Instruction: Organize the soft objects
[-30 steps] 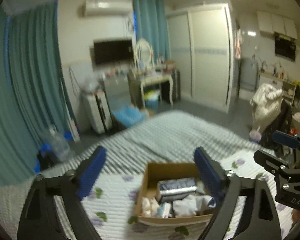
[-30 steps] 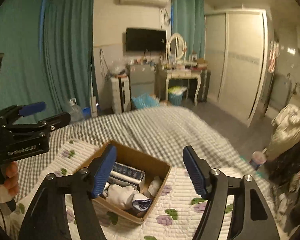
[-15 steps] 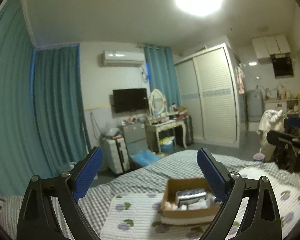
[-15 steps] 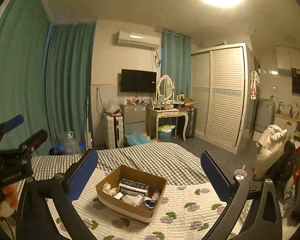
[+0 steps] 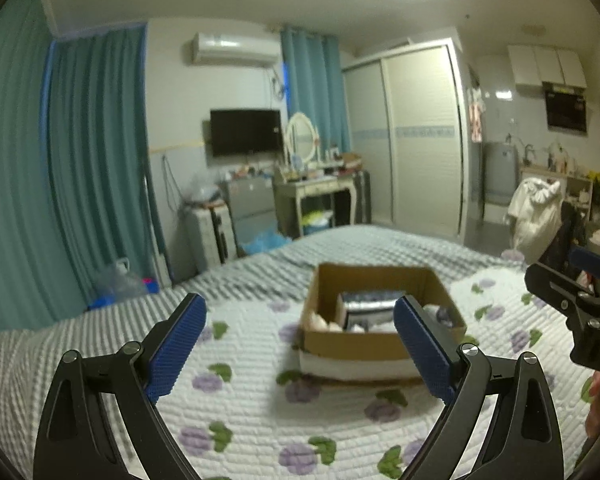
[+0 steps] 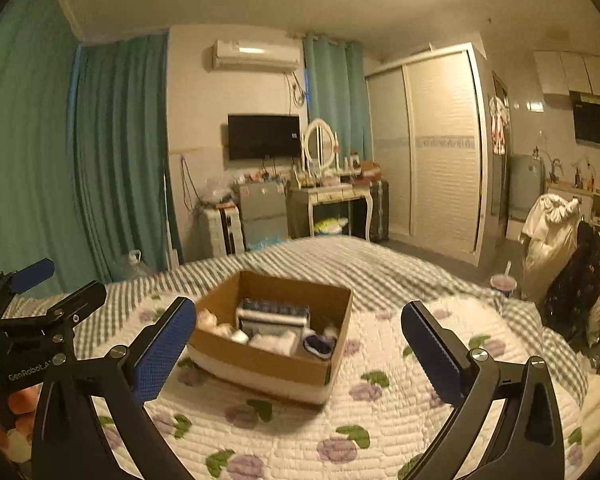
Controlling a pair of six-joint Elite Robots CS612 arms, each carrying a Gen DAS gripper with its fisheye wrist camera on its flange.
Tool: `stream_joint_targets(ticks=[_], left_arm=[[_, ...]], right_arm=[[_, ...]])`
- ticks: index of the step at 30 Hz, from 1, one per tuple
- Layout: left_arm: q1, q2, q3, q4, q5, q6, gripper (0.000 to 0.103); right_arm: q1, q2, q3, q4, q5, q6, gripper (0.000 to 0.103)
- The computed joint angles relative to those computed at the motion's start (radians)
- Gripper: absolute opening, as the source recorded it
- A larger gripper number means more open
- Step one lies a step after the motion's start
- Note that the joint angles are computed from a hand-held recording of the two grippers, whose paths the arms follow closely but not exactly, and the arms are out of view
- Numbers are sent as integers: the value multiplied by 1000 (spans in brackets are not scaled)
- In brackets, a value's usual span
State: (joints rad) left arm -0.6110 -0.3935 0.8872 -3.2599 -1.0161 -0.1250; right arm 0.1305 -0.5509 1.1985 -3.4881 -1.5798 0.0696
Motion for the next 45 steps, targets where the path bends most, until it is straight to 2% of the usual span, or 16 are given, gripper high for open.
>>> stream_joint_targets(ticks=[5, 11, 25, 45], left_arm=[[-6, -15, 28, -2, -4, -20, 97], [-1, -27, 67, -33, -19, -38, 97], [-2, -33, 83, -29, -48, -47, 97], [-6, -29, 76, -32, -43, -32, 97]], right_arm=[[-6, 15, -24, 53, -3, 20, 103], [-4, 13, -27, 68, -9, 12, 103], [3, 10, -19, 67, -27, -8, 103], [2, 6, -13, 67, -31, -13, 103]])
